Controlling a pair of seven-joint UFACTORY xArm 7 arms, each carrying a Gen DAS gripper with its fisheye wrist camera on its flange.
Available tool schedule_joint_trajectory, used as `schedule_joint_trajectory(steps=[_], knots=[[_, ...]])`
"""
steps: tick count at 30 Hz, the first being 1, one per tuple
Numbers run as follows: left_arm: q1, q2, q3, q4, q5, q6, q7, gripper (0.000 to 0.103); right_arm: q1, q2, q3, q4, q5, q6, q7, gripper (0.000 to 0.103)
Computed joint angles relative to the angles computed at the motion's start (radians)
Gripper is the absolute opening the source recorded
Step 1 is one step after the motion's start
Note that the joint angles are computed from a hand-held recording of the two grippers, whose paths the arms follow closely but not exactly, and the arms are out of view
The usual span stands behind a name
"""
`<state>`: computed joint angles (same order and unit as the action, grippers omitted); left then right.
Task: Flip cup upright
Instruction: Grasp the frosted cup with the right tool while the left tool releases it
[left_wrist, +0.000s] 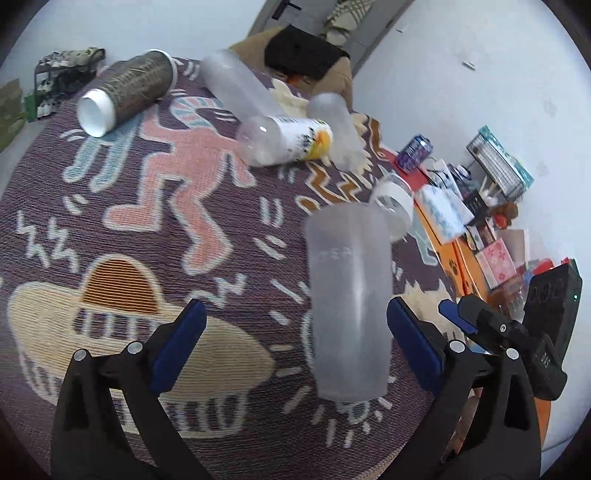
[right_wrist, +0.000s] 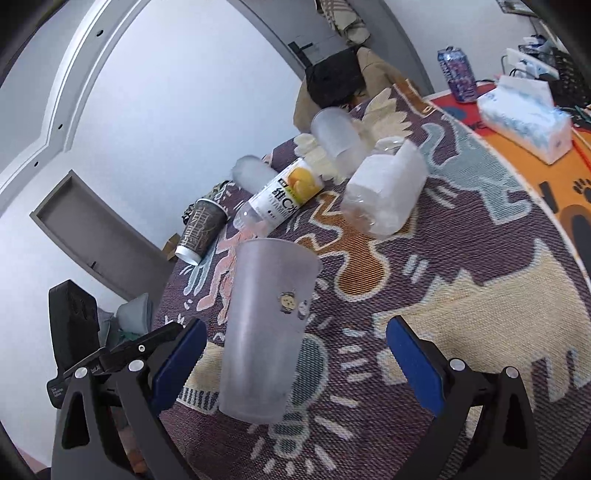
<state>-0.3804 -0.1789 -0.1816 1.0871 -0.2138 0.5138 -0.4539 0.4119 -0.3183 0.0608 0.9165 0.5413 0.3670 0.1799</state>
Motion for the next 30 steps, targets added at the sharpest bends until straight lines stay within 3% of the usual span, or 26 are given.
schedule_joint_trajectory(steps=[8, 17, 24, 25, 27, 30], knots=[[0.036, -0.068, 0.014, -0.062, 0.032, -0.023, -0.048, 0.097, 0.017, 0.106, -0.024, 0.107, 0.141, 0.079, -0.105, 0.096], [0.065, -0.133, 0.029, -0.126, 0.042, -0.039, -0.086, 0.097, -0.053, 0.273, 0.035, 0.286, 0.227, 0.208, -0.160, 0.096], [0.079, -0.167, 0.037, -0.152, 0.047, -0.038, -0.096, 0.097, -0.120, 0.425, 0.082, 0.438, 0.168, 0.286, -0.080, 0.095], [0.080, -0.170, 0.037, -0.155, 0.046, -0.038, -0.099, 0.097, -0.127, 0.437, 0.089, 0.450, 0.163, 0.291, -0.075, 0.094], [0.078, -0.171, 0.041, -0.158, 0.040, -0.039, -0.097, 0.097, -0.143, 0.464, 0.101, 0.476, 0.173, 0.317, -0.079, 0.078], [0.073, -0.175, 0.045, -0.163, 0.030, -0.045, -0.089, 0.097, -0.155, 0.448, 0.114, 0.451, 0.200, 0.295, -0.094, 0.077]])
